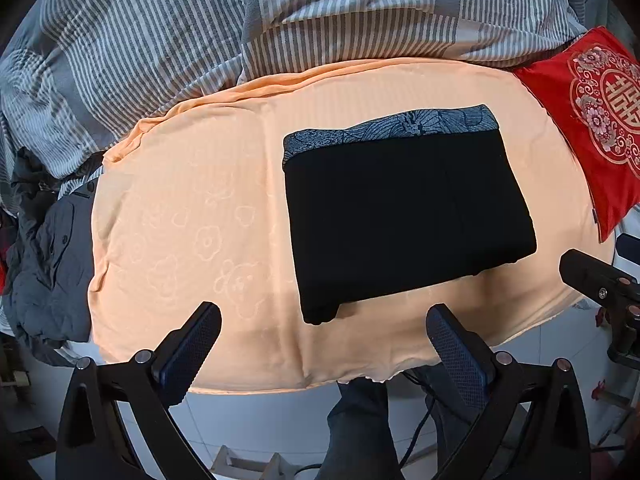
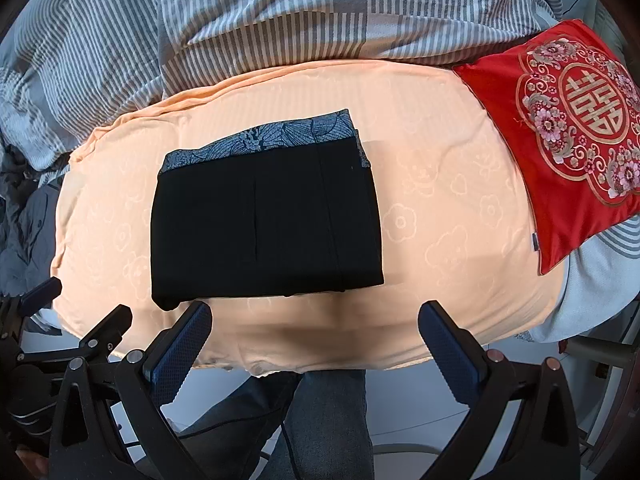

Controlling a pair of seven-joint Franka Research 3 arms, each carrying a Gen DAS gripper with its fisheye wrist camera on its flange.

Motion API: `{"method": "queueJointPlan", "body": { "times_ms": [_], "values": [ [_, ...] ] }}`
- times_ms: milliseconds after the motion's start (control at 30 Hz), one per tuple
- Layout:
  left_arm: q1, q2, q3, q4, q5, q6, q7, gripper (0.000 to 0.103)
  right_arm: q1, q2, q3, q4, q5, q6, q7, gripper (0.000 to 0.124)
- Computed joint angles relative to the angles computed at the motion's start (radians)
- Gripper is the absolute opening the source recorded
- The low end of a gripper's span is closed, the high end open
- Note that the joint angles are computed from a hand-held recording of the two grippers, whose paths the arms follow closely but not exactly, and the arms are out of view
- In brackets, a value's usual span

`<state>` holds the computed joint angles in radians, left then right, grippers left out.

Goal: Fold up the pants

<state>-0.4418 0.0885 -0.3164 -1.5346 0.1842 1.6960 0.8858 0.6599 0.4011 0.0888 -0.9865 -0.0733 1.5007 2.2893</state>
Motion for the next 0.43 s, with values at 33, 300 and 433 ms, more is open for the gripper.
{"method": "queueJointPlan", "body": {
  "times_ms": [33, 300, 433],
  "values": [
    [-0.001, 0.0, 0.0, 0.0, 0.001, 0.0, 0.0, 0.103, 0.0, 0.0, 0.0, 0.0, 0.0, 0.0, -0.001, 0.103],
    [0.002, -0.016, -0.001, -0.021, -0.011, 0.035, 0.003, 0.103, 0.0, -0.007, 0.002, -0.015, 0.002, 0.007, -0.003, 0.103],
    [0.002, -0.013, -0.001, -0.019, -0.017, 0.031, 0.002, 0.103, 0.0, -0.005, 0.003, -0.013, 0.002, 0.007, -0.003, 0.103]
  ]
}}
